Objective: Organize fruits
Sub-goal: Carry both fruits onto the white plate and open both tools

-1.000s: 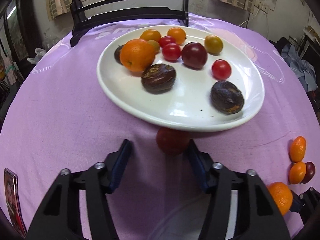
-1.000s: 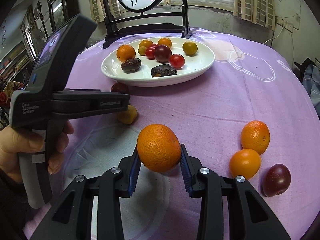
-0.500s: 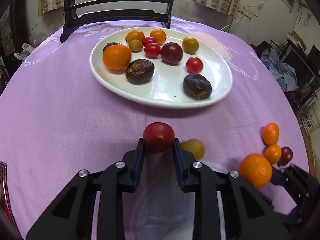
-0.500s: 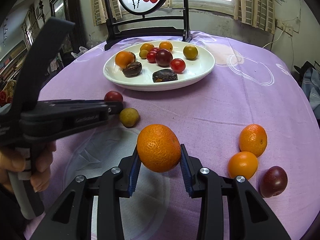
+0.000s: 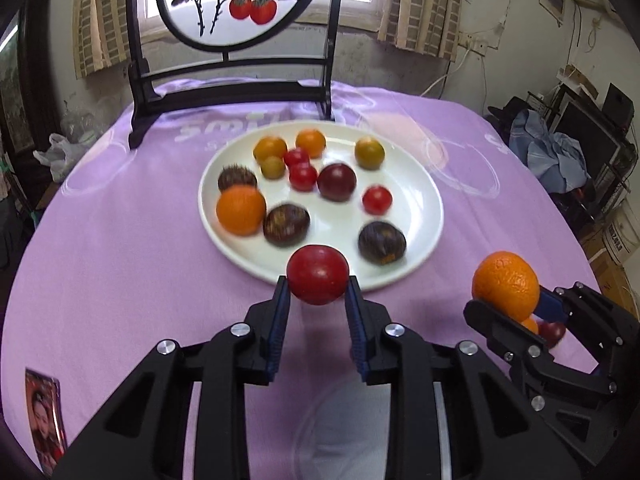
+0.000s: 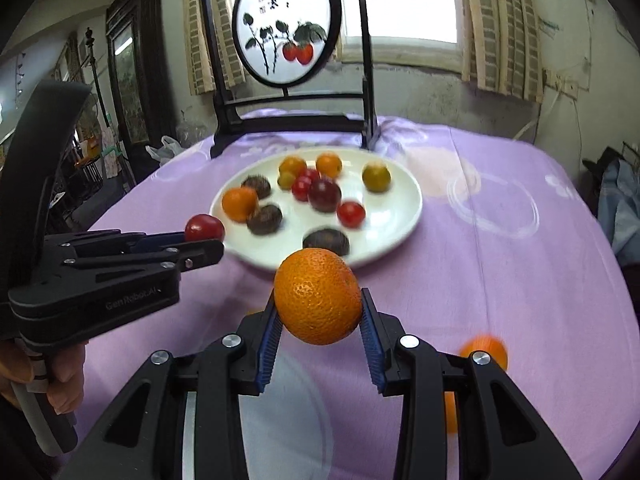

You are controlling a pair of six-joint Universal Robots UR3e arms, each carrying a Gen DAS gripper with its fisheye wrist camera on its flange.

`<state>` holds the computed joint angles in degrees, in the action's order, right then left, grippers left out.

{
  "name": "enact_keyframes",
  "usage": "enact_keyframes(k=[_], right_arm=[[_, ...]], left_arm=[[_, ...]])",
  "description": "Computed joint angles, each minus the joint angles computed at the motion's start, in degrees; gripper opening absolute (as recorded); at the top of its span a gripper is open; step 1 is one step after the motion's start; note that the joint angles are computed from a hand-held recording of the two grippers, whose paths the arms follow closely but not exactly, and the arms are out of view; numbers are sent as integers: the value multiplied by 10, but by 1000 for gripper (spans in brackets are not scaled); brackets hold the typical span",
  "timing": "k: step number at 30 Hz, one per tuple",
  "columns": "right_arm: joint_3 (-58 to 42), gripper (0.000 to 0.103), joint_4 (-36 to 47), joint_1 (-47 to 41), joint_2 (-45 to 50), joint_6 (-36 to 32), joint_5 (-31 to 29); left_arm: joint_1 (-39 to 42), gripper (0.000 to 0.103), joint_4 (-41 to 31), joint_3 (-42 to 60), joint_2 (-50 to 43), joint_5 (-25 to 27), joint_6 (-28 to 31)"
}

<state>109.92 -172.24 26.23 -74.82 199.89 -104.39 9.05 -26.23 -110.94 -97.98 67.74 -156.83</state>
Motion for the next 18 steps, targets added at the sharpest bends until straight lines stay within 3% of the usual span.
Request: enact_keyframes(k=[6,11,12,13,15,18], right_arm=[[-132,38,44,-35,103,-28,7],[-167,39,55,-56,147,-5,32],[-165,43,52,-60,150,-2,41],[-159,54,43,-62,149,-1,44],[-135,63,11,-58,144,0,32],[-118,65,14,-61,130,-4,38]], left_arm=[[-36,27,-12,151,-126,49,-50],[-52,28,-44,242,-204,70,-77],[-53,34,-52,254,-213,69,-81],[-53,49,-51,259,-219,68,-88],[-54,62,-19,239,-214,72,-103],[-43,67,-1,201,-192,58,-112]])
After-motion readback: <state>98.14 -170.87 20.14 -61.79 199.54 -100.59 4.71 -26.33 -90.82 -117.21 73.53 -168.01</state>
